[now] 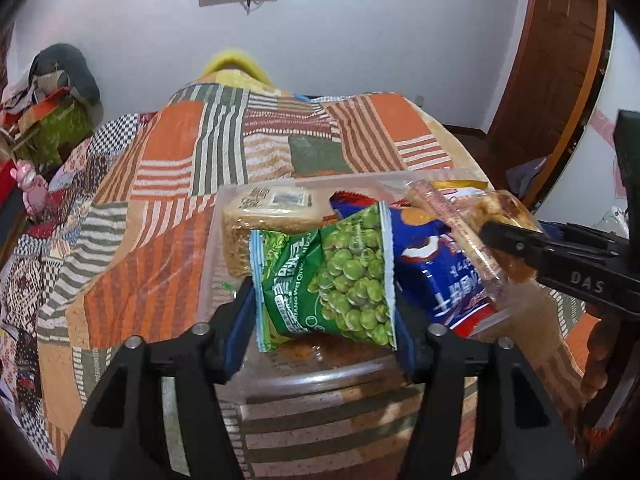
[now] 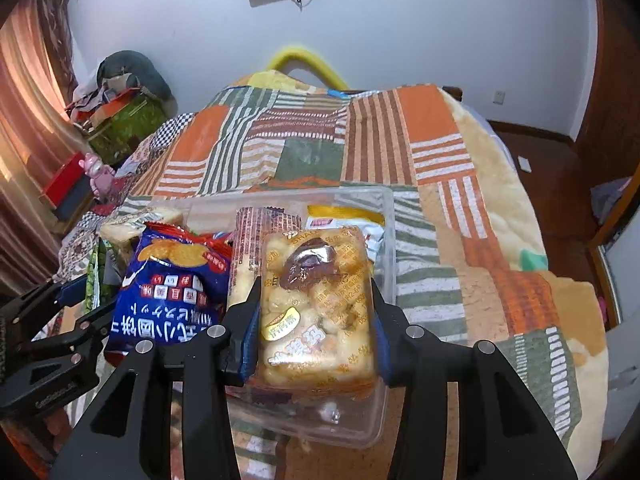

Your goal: Organize snacks

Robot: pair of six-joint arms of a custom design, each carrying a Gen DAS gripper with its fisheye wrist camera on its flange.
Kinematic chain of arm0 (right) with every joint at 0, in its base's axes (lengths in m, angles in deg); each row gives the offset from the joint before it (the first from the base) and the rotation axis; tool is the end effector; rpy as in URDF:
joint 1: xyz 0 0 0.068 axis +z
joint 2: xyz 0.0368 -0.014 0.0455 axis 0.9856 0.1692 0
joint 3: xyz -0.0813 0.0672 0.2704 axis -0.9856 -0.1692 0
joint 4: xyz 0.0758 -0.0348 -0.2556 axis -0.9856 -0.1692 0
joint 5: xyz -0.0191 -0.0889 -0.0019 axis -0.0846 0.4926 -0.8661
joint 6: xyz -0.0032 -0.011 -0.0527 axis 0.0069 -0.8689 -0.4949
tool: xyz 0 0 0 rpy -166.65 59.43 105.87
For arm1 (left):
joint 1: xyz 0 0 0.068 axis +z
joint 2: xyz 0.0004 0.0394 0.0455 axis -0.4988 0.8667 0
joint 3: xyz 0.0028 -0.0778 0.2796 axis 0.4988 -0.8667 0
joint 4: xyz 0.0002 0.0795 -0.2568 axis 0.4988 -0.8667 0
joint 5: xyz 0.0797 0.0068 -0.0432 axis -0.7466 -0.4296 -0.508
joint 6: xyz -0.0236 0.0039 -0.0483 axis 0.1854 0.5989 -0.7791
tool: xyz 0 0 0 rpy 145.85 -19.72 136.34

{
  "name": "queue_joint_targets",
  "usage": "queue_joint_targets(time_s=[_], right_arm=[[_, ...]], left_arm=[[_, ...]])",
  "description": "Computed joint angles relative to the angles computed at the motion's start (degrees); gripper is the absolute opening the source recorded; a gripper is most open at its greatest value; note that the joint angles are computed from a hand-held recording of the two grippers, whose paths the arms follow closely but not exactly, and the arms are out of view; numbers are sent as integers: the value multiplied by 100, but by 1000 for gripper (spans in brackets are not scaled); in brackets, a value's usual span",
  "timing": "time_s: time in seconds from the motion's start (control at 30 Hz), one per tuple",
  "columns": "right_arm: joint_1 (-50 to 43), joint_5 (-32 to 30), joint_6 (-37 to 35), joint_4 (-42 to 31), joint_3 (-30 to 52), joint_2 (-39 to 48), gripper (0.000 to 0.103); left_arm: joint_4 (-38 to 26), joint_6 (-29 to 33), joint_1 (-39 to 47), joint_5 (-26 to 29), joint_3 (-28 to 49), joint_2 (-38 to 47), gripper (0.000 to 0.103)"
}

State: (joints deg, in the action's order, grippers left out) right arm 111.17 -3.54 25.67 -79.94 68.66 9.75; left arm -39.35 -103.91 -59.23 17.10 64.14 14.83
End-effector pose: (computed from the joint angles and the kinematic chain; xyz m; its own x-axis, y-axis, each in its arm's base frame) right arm 0.2581 0.1513 0.2168 -0.7959 -0.0314 -0.6046 -0.1783 0.9665 0.1845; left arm 0.3060 -0.1659 0.1728 -0.7531 0.0867 -0.6521 0.1897 0.9778 -0.0891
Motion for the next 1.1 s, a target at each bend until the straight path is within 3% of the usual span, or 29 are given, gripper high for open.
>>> queue_joint_targets(time_s=[0.17, 0.3, 0.63, 0.73, 0.93, 1.1], right_arm=[[90, -50, -58, -199, -65, -204, 47], [274, 167, -14, -377, -172, -588, 60], [1016, 994, 87, -1067, -38, -2011, 61], [1544, 1566, 204, -1307, 92, -2443, 61], [2875, 2966, 618, -1689, 279, -3091, 66], [3950, 4162, 1025, -1885, 341, -3268, 77]], left_arm=[[0, -136, 122, 135, -261, -322, 71], [-83, -116, 98, 62, -447, -728, 73], [-635, -110, -376, -568, -684, -2543, 73], [-887, -152, -696, -960, -661, -3214, 73], [-1457, -182, -1810, -2266, -530, -4281, 74], [-1792, -347, -2893, -3503, -538, -4830, 89]])
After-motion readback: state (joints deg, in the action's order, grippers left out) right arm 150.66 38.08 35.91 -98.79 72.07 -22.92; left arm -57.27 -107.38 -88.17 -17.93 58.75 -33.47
